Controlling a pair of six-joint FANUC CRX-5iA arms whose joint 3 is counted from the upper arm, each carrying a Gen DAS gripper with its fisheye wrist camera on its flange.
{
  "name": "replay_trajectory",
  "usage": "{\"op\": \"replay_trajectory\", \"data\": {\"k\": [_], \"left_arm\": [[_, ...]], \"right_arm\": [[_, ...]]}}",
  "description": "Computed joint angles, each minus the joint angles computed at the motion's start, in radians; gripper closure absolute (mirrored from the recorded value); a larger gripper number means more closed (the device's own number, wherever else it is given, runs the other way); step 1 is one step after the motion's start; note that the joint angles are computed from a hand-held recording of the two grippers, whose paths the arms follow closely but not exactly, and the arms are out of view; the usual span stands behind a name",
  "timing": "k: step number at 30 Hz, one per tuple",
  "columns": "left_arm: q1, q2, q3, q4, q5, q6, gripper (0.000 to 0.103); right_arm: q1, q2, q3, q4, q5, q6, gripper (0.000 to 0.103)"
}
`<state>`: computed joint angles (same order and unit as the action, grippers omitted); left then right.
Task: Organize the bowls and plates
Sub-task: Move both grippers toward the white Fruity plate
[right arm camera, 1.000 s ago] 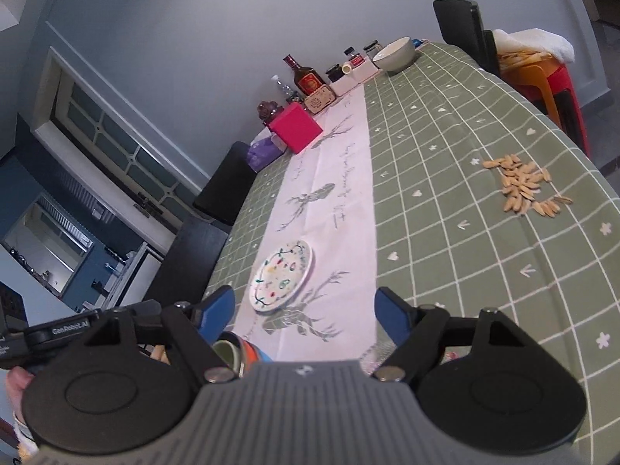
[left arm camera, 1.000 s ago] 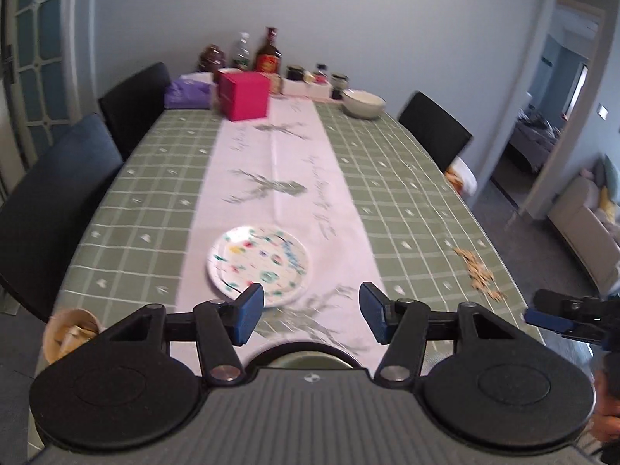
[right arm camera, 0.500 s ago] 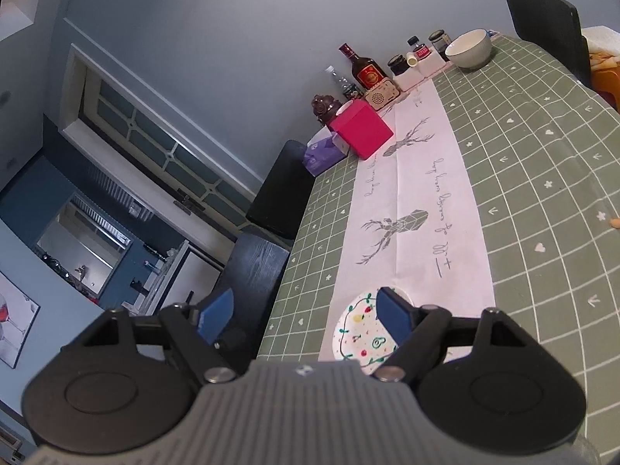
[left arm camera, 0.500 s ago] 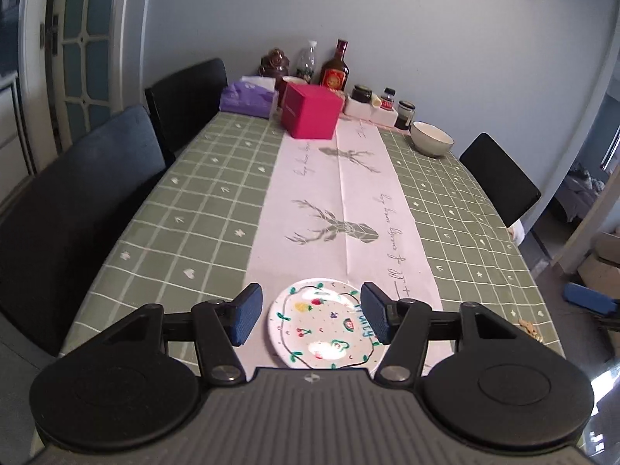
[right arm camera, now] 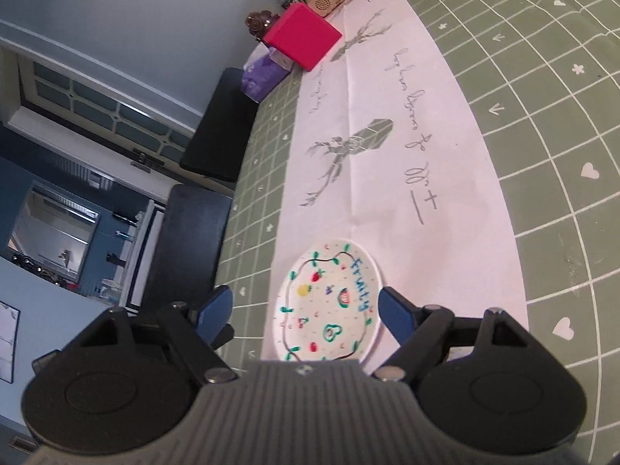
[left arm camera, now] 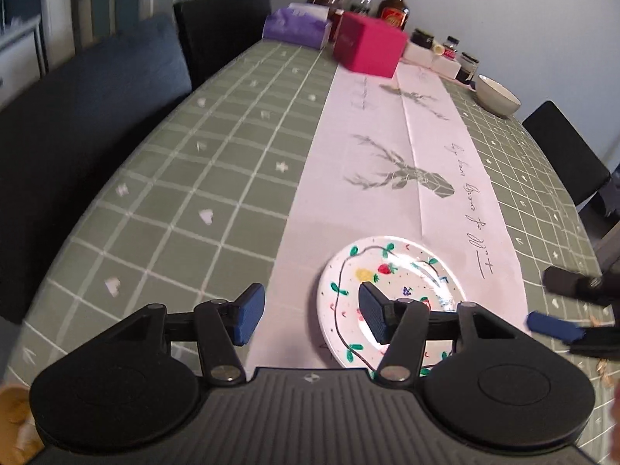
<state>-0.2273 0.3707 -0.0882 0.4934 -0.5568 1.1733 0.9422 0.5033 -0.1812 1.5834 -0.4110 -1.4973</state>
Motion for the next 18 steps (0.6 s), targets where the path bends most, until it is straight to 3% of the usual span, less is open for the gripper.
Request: {"op": "replay_trajectory", "data": {"k": [3,5,9,14,18], "left_arm": [[0.012,0.037,0.014,0.059,-0.048,-0.009,0.037],[0.012,0.051,0.018,0.069,-0.049,0.005,0.043],[0.009,0.078,0.035,0.053,-0.044,0.063,0.043],[0.001,0.077,0.038,-0.004,0.01,0.139,0.044],[0.005,0.095,0.061,-0.017,-0.008,0.179,0.044]], "right_arm": [[-0.033,0.018,-0.016,0.085,0.039,-0.089,0.033],[-0.035,0.028,-0.016,0.085,0.039,-0.096,0.038],[-0.061,0.045,-0.009,0.189,0.06,-0.181,0.038],[-0.028,0.08,0.042,0.021,0.028,0.027,0.038],[-0.007,0.109,0.077,-0.049,-0.011,0.118,0.039]]}}
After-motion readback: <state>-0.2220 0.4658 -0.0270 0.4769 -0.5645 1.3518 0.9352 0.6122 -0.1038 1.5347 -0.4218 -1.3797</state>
